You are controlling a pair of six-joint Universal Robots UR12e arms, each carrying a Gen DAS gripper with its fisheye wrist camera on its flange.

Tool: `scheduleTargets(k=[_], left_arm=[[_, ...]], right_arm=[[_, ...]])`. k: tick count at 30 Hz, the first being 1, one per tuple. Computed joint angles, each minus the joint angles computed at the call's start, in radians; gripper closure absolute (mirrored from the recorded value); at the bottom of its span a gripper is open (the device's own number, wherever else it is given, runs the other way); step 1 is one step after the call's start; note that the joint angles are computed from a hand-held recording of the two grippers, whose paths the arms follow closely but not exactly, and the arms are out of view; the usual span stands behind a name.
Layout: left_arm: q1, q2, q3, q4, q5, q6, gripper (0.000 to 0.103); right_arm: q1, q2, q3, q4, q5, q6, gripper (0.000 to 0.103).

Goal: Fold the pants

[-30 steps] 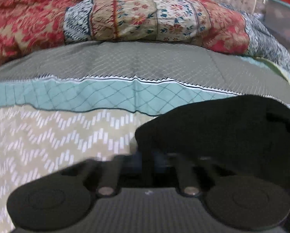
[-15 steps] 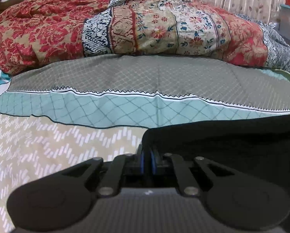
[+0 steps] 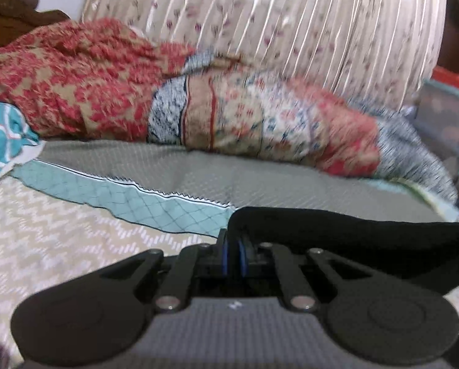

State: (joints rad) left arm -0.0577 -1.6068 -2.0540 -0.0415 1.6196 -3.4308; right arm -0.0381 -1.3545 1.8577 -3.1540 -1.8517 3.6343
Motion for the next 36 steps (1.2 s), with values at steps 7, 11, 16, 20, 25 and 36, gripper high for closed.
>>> scheduleTargets(k=[7,11,16,20,25,36], left_arm=[[-0.029,0.197,-0.163,-0.024,-0.035,0.001,0.097],[-0.055,0.282,-0.228,-0.170,-0.055,-0.003,0.097],[-0.074,0.324,-0.268,-0.324,-0.035,-0.048,0.078],[-0.054,0.366,-0.278,-0.351,-0.049,-0.101,0.058],[0.028,0.423,-0.297,-0.344,-0.126,-0.261,0.058],[-0.006,0.330,-0.238,-0.257,-0.176,-0.326,0.058]], right_arm=[[-0.090,-0.215,0.295,-0.106,0.121,0.061,0.073],[-0.148,-0.299,0.444,-0.107,0.172,0.166,0.066],[-0.152,-0.349,0.545,-0.109,0.138,0.279,0.035],[-0.143,-0.375,0.564,-0.122,0.135,0.299,0.035],[-0.128,-0.381,0.559,-0.119,0.087,0.323,0.036],[-0.203,-0.399,0.535,-0.235,0.299,0.436,0.041]])
